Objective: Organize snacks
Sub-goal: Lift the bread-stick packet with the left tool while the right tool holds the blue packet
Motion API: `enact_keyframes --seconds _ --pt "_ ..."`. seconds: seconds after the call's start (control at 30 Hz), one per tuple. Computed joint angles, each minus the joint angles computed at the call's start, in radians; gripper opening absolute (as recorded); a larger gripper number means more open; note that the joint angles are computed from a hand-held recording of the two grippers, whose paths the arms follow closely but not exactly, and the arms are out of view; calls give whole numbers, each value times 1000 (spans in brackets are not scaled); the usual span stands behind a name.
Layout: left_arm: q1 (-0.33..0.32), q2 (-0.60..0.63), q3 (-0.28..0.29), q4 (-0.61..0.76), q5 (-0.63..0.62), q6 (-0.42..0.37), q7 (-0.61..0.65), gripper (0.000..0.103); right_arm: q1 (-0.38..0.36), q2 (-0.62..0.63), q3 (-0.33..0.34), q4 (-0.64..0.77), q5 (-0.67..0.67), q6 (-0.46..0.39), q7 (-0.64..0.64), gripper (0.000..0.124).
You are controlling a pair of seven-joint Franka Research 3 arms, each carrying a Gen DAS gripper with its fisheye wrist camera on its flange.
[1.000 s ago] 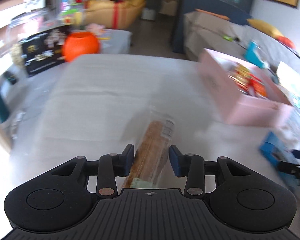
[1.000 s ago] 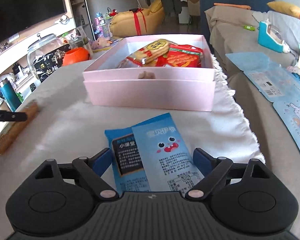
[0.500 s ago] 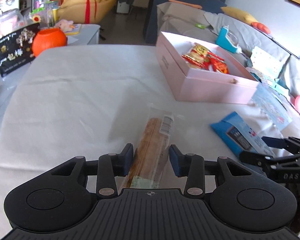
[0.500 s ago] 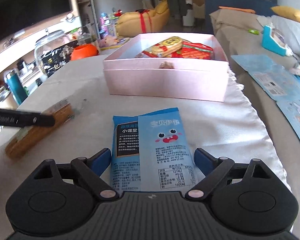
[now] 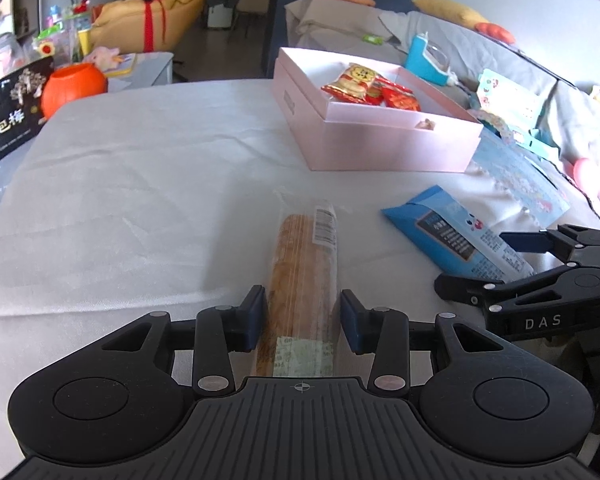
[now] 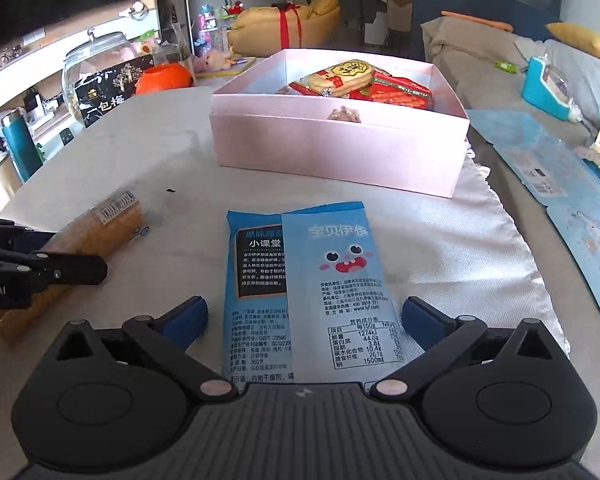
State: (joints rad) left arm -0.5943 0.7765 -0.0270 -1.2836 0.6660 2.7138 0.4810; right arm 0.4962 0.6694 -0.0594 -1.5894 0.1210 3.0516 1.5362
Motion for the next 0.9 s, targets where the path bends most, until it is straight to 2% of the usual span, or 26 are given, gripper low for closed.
enact_keyframes --seconds 0.17,0.27,0.4,0.5,0.57,0.7,0.77,0.83,0.9 --pt "2 -9 -5 -15 -3 3 5 44 -30 12 32 23 15 -5 -26 103" --pt "19 -16 -31 -19 -28 -9 42 44 22 45 -40 76 0 -31 28 103" --pt "17 -19 -39 -19 -42 -32 82 44 13 69 -39 125 -13 -62 58 103" --pt "16 -14 -42 -5 -51 -53 96 44 17 53 -44 100 -32 -44 63 85" --pt "20 -7 -50 15 -72 -75 104 44 21 36 -48 79 -44 -37 61 85" --pt "16 2 -50 41 -89 -112 105 42 -70 -15 67 23 1 3 -14 84" --pt "8 6 -45 49 -82 -124 109 41 -92 -37 95 1 24 15 -45 84" --pt "7 6 -42 48 -81 -122 101 41 -74 -55 75 -22 26 27 -57 84" --pt "11 1 -43 38 -86 -110 82 41 -30 -66 25 -40 15 42 -49 84"
